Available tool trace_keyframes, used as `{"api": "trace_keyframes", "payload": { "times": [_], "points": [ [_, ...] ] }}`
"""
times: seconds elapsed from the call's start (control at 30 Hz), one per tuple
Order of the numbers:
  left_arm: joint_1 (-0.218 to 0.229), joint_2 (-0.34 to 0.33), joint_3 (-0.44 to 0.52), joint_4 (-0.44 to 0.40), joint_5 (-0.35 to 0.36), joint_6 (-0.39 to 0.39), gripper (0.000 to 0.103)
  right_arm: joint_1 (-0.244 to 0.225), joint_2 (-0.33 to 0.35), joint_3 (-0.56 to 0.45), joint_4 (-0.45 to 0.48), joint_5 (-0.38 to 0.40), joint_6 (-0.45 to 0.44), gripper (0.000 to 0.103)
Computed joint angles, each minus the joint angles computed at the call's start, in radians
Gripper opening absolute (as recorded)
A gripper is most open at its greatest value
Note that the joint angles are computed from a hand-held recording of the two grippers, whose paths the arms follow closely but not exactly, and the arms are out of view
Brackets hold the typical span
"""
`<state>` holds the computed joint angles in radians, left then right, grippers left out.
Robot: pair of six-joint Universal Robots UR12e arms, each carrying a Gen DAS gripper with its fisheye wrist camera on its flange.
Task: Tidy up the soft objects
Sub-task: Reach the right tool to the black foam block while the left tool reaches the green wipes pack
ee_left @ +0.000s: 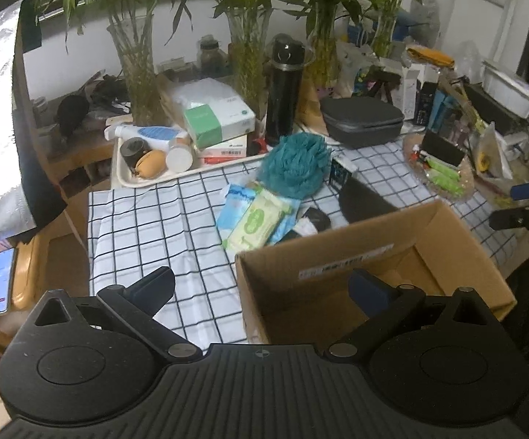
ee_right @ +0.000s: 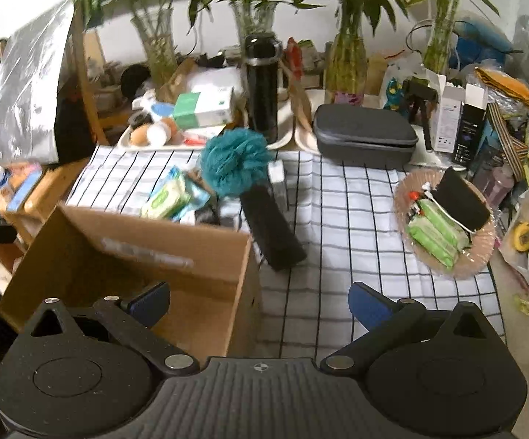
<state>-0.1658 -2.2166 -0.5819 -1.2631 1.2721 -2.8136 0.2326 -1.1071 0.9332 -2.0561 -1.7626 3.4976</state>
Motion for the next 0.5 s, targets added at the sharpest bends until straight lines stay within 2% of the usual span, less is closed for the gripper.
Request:
{"api": "trace_keyframes", "payload": {
  "times": [0.13,0.37,0.5],
  "points": [
    [0.005,-0.036,0.052,-0.012,-0.020,-0.036,0.103,-0.020,0.019,-0.020,-0.017,0.007,0.004,0.103],
    [0.010,-0.107,0.159,-0.046,-0.030,-0.064,0.103,-0.045,0.057,-0.044,-0.079,0.021,-0.088,0.103],
    [0.015,-0.153,0.230,-0.068,-0.038,-0.068,0.103,-0.050,0.090,-0.077,-0.078,-0.006,-0.146,0.103]
  ]
}}
